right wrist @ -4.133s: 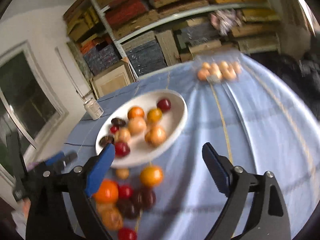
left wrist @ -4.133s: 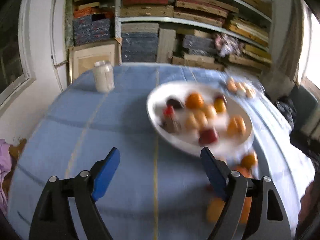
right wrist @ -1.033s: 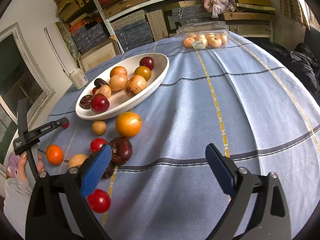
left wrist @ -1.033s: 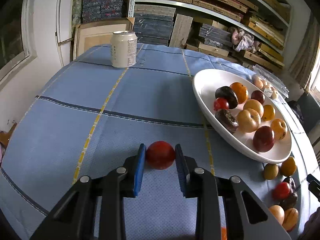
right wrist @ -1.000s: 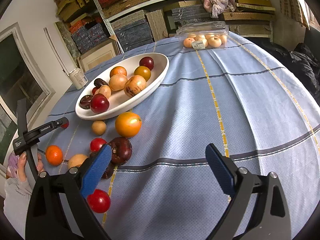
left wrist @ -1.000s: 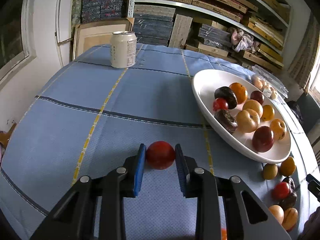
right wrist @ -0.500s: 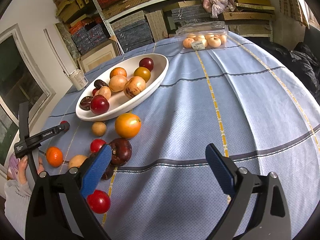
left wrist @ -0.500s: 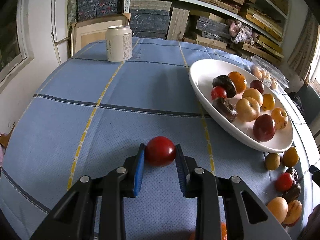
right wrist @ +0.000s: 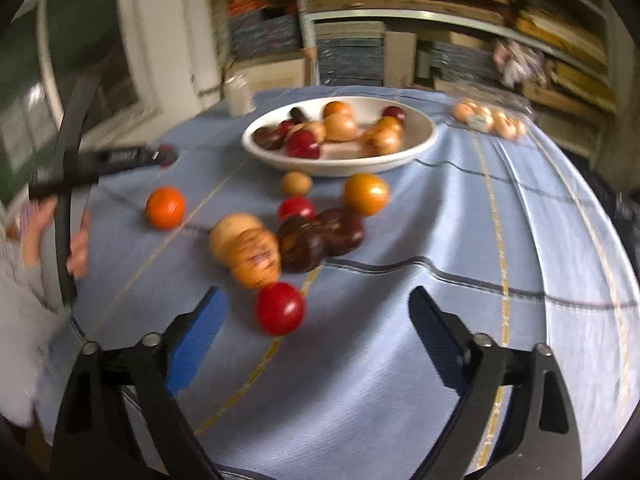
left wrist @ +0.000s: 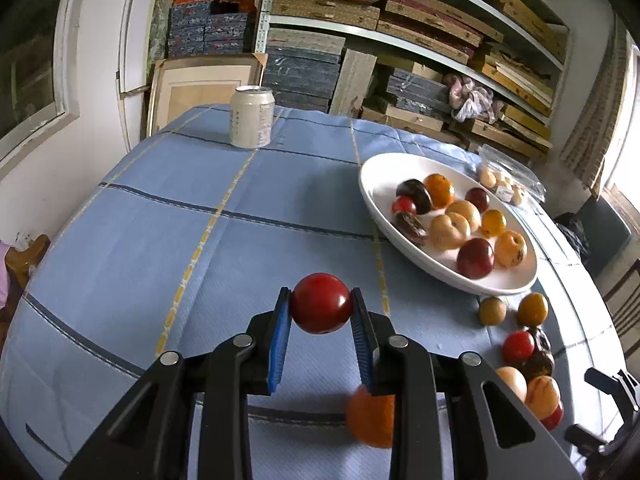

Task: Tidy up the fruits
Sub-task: 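Carry the tomato toward the plate with the left tool while the right tool grasps another red tomato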

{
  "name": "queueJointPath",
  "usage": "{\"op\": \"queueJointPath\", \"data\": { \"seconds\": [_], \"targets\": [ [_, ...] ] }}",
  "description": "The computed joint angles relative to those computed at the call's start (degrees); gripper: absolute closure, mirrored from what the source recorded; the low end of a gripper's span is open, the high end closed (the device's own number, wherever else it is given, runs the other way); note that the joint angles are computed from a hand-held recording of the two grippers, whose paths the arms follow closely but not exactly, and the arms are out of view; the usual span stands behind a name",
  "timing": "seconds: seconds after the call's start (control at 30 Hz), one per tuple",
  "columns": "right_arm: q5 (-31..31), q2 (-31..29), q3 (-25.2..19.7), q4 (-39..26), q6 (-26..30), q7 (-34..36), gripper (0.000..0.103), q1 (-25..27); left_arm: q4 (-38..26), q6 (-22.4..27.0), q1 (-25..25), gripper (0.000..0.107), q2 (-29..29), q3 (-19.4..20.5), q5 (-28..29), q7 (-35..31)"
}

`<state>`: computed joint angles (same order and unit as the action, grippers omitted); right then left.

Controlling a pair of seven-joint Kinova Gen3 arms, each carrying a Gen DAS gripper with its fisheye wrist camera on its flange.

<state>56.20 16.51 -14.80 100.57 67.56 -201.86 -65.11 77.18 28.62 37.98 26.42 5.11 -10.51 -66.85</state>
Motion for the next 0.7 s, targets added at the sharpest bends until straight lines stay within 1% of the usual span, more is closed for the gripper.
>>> {"op": "queueJointPath", "data": {
  "seconds": [0.03, 0.07, 0.1, 0.23, 0.37, 0.53, 0.57, 0.6, 0.63, 0.67, 0.7],
  "targets": [
    [-1.18, 0.47, -0.09, -0.77, -0.68, 1.96, 0.027, 0.84, -0.17, 0.24, 0.17, 0.078, 0.11, -0.02, -0.13, -0.06],
    [-1.91, 0.55, 0.02, -0.98, -1.44, 2.99, 0.034, 1.36, -0.39, 0.47, 0.51, 0.078, 0.21, -0.13, -0.39, -0.03],
    [-2.19, 0.54, 0.19, -0.93, -1.96, 3.28, 0.039, 1.5, -0.47, 0.56, 0.57, 0.078, 0.26, -0.03, -0.45, -0.2],
    [-2.24, 0.31, 0.55, -0.48, -3.58, 3.61, 0.041, 1.66, -0.99, 1.23, 0.99, 0.078, 0.62, -0.07, -0.76, -0.34],
    [-3.19, 0.73, 0.81, -1.13, -5.67, 6.74, 0.042, 2.51, -1.68, 1.85, 1.1, 0.078, 1.14, -0.08, -0.85, -0.61],
    [-3.86, 0.5, 1.56, -0.8, -8.15, 7.47, 0.053, 2.99, -2.75, 3.0, 1.72, 0.078, 1.96, -0.33, -1.36, -0.69],
    [-4.38, 0.36, 1.65, -0.64, -8.93, 7.61, 0.057, 3.41, -2.84, 3.14, 1.8, 0.078, 2.06, -0.36, -1.45, -0.73],
    [-5.06, 0.14, 1.71, -0.39, -9.91, 7.87, 0.065, 4.04, -3.1, 3.43, 1.95, 0.078, 2.25, -0.43, -1.59, -0.72],
    [-5.06, -0.28, 1.93, 0.18, -10.75, 7.19, 0.066, 4.18, -3.35, 3.7, 2.13, 0.078, 2.46, -0.52, -1.75, -0.69],
    [-4.45, -0.84, 2.05, 1.07, -11.87, 6.22, 0.072, 4.24, -3.36, 3.78, 2.27, 0.078, 2.52, -0.61, -1.88, -0.62],
    [-4.35, -0.9, 2.0, 1.21, -12.1, 5.91, 0.072, 4.3, -3.49, 3.96, 2.49, 0.078, 2.63, -0.78, -2.1, -0.47]
  ]
}}
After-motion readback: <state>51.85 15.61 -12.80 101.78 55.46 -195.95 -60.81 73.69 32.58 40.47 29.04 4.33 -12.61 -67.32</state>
